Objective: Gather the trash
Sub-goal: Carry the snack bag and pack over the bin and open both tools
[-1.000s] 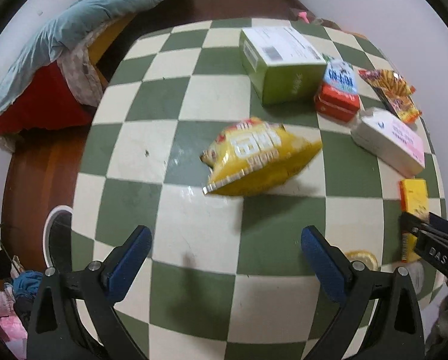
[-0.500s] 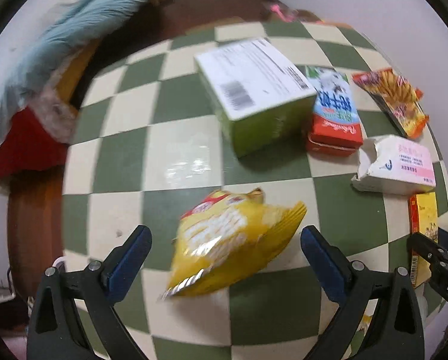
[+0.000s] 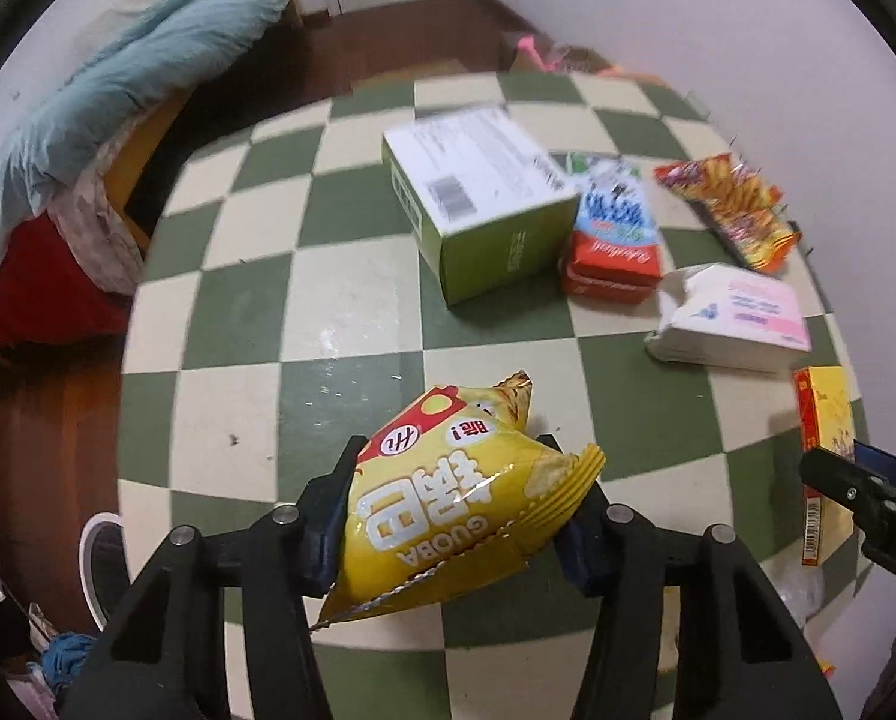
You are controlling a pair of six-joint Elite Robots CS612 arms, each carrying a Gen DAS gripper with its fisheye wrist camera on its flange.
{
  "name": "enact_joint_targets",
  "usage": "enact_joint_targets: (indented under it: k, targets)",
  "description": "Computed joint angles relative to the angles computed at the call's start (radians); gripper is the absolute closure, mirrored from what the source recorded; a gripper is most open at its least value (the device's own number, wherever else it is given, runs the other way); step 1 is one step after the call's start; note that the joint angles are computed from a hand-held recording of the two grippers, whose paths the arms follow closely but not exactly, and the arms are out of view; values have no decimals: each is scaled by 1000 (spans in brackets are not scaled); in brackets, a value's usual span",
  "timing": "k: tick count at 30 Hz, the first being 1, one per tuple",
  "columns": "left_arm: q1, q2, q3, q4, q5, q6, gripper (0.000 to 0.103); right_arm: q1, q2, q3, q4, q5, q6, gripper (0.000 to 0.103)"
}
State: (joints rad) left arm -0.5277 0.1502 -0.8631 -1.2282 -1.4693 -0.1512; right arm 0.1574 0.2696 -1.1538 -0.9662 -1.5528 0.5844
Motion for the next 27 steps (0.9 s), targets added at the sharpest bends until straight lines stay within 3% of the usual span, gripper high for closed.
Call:
enact_joint_targets:
  k: [7, 15, 21, 27]
  targets:
    - [10, 8, -106, -46, 29, -1, 52, 23, -37, 2, -73, 11, -15, 45]
    - [70, 2, -216, -90, 86, -39, 52, 84, -135, 143, -273, 72, -72, 45]
    - [132, 15, -314, -54, 161, -74, 52, 151, -236, 359, -457, 164, -126, 45]
    - [203, 52, -412, 53, 216, -145, 52, 224, -372, 703, -636, 255, -176, 45]
